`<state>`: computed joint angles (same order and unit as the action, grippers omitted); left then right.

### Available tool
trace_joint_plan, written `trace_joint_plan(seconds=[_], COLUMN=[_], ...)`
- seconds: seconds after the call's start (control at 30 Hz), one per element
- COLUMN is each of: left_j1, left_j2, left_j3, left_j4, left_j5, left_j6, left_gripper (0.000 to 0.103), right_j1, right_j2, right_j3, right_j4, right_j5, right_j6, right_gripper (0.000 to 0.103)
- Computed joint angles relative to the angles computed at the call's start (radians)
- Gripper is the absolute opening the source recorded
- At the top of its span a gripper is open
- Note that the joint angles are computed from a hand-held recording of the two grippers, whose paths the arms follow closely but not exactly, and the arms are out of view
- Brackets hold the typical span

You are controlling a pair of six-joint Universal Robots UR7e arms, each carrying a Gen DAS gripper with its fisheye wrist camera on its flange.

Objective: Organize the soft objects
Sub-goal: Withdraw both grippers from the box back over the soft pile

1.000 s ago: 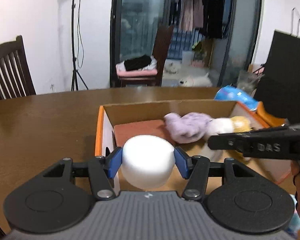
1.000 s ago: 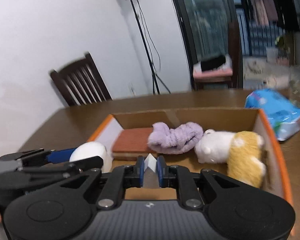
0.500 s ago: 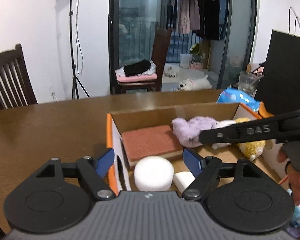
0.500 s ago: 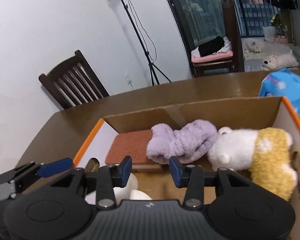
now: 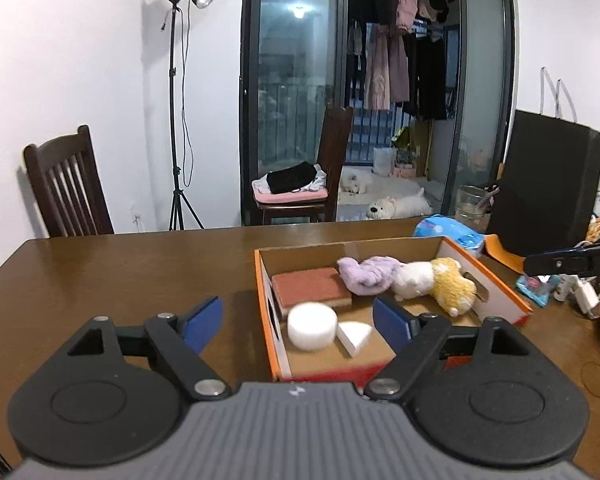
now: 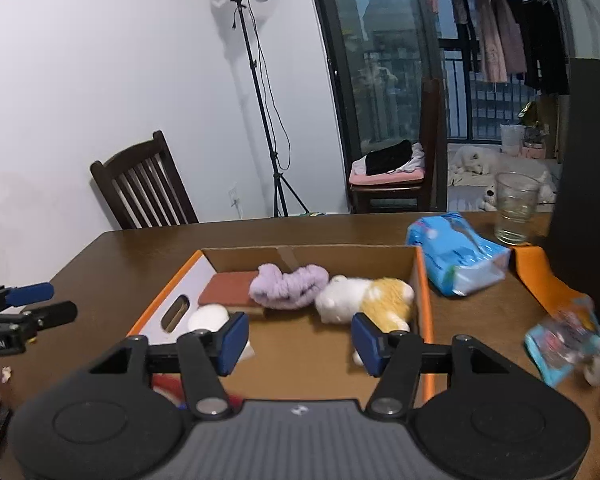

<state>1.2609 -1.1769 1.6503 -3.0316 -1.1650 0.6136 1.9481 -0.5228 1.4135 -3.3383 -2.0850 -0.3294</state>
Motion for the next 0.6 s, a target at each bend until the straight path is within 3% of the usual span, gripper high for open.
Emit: trace_joint_plan(seconds=[0.23,0.3,0.4,0.6], left_j1=[-0.022,-0.024,-0.037,-0.054], left_j2=[-0.219,-0.269,-0.327,-0.406], left_j3=[0.355,0.449,0.576,0.751], left_j4=[-0.219,-0.292,-0.379,-0.421], left_j5=[-0.080,-0.115,-0.117,-0.080], left_j6=[0.015,0.043,0.041,-0.004], left_gripper=[0.089,0.095,0.095,0.095], right_j1=[0.054,0.072,0.095,0.113], right_j2=[-0.071,-0.066,-0.049,-0.005], right_j3=[0.324,0.403,0.515,0.675], right_j4=[-0.338,-0.446,-0.595,-0.789], right_j5=[0.007,0.001,-0.005,0.016], right_j6=[-0.125,-0.166,-0.205,-0.087], right_gripper=[0.061,0.065,0.069,0.070])
